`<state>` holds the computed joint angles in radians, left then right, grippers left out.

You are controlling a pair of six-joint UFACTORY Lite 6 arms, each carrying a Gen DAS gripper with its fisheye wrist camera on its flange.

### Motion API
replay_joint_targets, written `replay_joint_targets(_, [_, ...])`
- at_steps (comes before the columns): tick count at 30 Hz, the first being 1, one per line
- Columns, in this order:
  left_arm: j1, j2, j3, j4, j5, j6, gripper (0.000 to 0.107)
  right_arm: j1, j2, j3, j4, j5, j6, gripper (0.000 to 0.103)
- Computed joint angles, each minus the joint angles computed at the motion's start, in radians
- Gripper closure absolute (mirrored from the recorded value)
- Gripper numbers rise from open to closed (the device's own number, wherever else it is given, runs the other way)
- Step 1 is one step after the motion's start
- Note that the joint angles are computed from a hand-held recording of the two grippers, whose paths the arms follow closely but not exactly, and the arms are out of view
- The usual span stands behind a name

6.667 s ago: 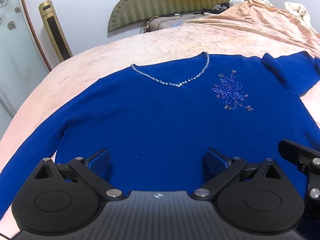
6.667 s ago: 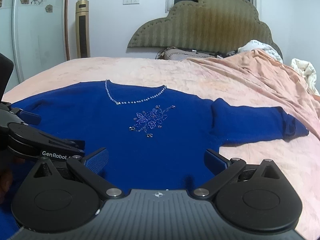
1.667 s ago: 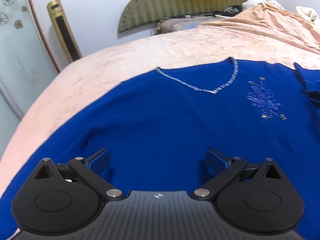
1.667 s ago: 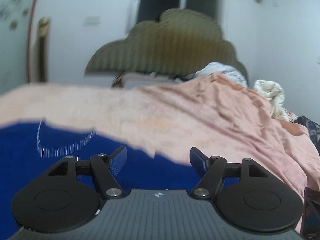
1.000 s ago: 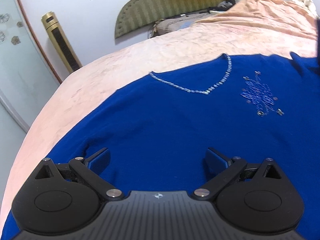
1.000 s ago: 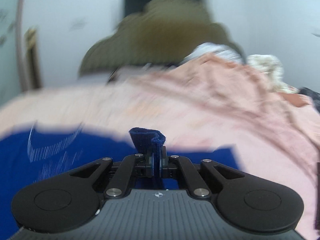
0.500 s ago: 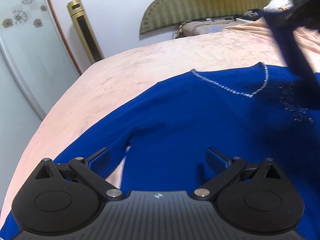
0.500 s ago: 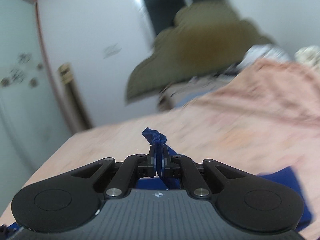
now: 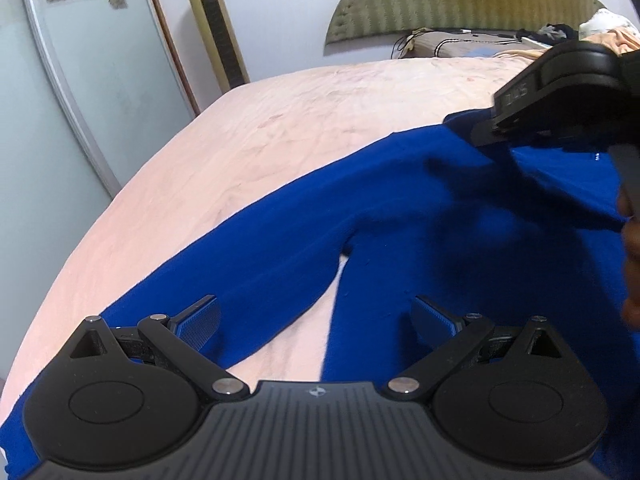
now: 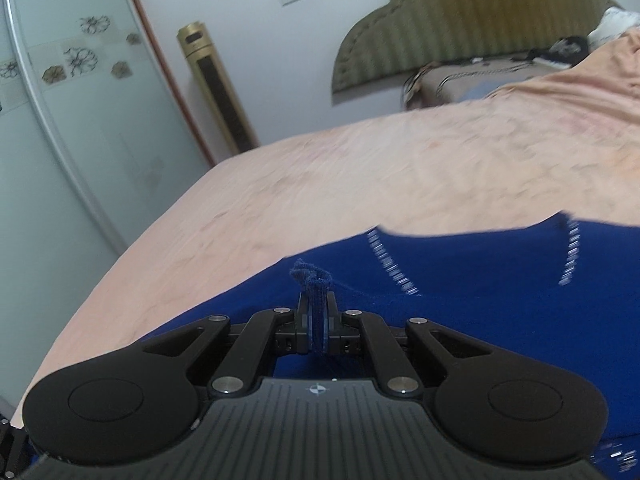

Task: Fold small clothes
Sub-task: 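Carry the sleeve with the right gripper across the sweater body, then lay the sleeve on the body and open the right gripper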

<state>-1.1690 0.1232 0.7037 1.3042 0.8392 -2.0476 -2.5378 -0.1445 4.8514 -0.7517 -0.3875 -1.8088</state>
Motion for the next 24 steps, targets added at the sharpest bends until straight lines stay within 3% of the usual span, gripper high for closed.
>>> replay_joint_targets(7, [-0.001, 0.017, 0.0, -0.004, -0.012, 0.002, 0.005, -0.003, -0.154, -0.15, 0.136, 0.016, -0.153, 0.095])
replay_joint_targets(11, [-0.028, 0.028, 0.01, -0.016, 0.005, 0.013, 0.005, -0.052, -0.259, -0.252, 0.54, -0.024, -0.56, 0.075])
replay_joint_targets(13, [-0.034, 0.04, 0.018, -0.019, 0.02, 0.014, 0.005, -0.071, -0.195, -0.177, 0.644, 0.016, -0.649, 0.069])
replay_joint_targets(18, [-0.006, 0.063, 0.05, -0.031, -0.013, 0.018, 0.005, -0.066, 0.087, 0.081, 0.463, 0.062, -0.473, 0.039])
replay_joint_targets(21, [-0.024, 0.069, 0.066, -0.044, -0.004, 0.022, 0.005, -0.113, 0.054, 0.083, 0.616, 0.006, -0.598, 0.039])
replay_joint_targets(24, [-0.048, 0.071, 0.066, -0.053, 0.034, 0.033, 0.005, -0.08, 0.077, 0.118, 0.496, 0.014, -0.504, 0.039])
